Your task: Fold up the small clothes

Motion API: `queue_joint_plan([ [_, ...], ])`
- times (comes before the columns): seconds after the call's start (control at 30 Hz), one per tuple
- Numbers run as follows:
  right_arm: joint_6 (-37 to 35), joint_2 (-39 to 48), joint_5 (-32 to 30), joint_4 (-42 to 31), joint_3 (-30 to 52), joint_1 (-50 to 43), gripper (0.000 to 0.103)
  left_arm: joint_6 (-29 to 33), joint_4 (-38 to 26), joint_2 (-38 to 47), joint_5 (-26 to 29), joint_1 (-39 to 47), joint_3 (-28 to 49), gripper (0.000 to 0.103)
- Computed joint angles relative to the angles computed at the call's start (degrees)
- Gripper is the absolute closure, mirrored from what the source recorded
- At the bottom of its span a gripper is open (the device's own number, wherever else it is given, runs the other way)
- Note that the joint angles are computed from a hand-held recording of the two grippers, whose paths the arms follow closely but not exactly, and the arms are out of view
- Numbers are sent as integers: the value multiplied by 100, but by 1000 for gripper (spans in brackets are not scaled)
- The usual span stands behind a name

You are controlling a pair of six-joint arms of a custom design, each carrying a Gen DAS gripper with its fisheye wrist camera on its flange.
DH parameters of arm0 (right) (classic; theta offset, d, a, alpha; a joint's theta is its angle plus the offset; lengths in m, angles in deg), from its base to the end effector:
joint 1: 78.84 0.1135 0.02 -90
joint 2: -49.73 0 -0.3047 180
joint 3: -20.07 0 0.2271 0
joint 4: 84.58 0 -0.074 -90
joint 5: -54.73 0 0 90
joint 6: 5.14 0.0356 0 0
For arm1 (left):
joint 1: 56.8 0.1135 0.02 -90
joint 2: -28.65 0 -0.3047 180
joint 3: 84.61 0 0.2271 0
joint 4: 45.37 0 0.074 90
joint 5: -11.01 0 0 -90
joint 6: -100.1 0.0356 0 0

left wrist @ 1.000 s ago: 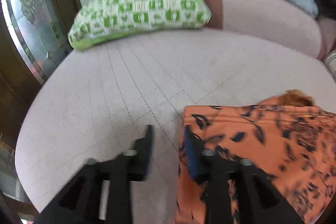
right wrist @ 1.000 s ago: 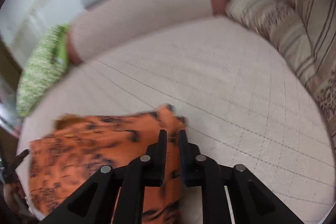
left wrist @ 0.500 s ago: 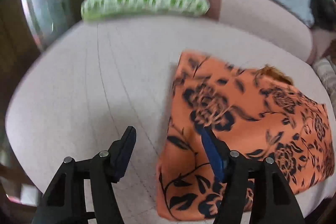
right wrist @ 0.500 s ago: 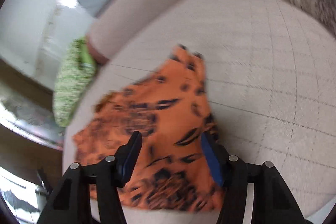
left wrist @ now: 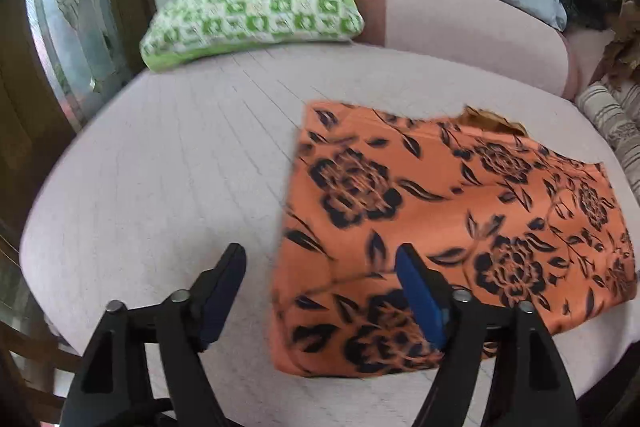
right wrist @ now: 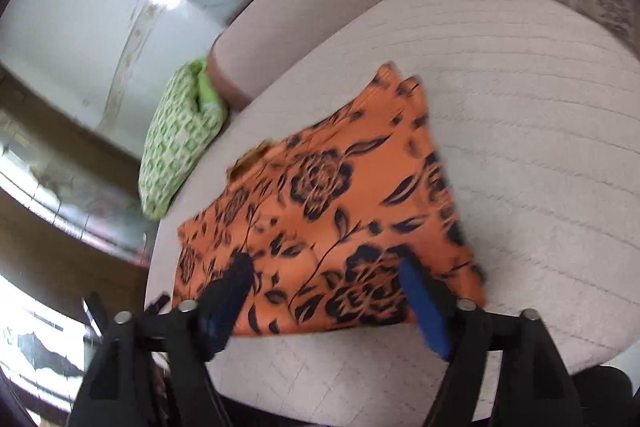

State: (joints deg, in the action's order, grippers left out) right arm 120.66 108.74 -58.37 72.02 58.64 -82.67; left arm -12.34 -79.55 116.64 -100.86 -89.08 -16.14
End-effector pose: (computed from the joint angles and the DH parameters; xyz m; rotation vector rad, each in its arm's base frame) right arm 0.1535 0.0037 0.2215 0.6094 2.3004 0.7440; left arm 0.2495 -0.1419 0.2559 0.0547 2.4157 0.0505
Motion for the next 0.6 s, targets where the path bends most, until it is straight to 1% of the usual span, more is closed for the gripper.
queue_joint_plan([
  [0.03,-68,467,-60,196,-119,35,23,-6,-147,220,66,32,47,25],
  [0.07,193,860,108,418,-354,45,26,103,-432,591,209,57,188,25],
  [0.1,230,966,-44,414,-376,-23,27,42,-567,675,195,63,176,24],
  [0.13,234,783,-122,223,-274,-110,27,-10,-264,471,134,41,-47,23],
  [0.2,147,293,-48,-258,76,-130,27,-198,-265,187,14,-62,-91,23],
  [0.23,-58,164,-6,-429,320,-184,26,-206,-258,130,-8,-109,-48,23],
  [0.27,-343,269,-34,-548,592,-323,26,-163,-234,82,-41,-203,30,23],
  [0.33,-766,910,-221,-464,1019,-754,26,-38,-71,87,-34,-329,117,23],
  [0.4,-1103,1958,-516,-264,1515,-1241,26,35,143,140,10,-453,155,23],
  [0.43,-1156,2354,-438,-153,1705,-1282,26,118,272,210,79,-466,168,23],
  [0.5,-1260,3117,-331,75,2131,-1308,26,211,328,400,122,-482,275,23],
  [0.57,-1368,3888,-141,70,2639,-1304,26,227,497,534,228,-521,204,23],
  [0.6,-1322,4084,-178,45,2769,-1293,26,167,532,598,211,-595,176,23],
])
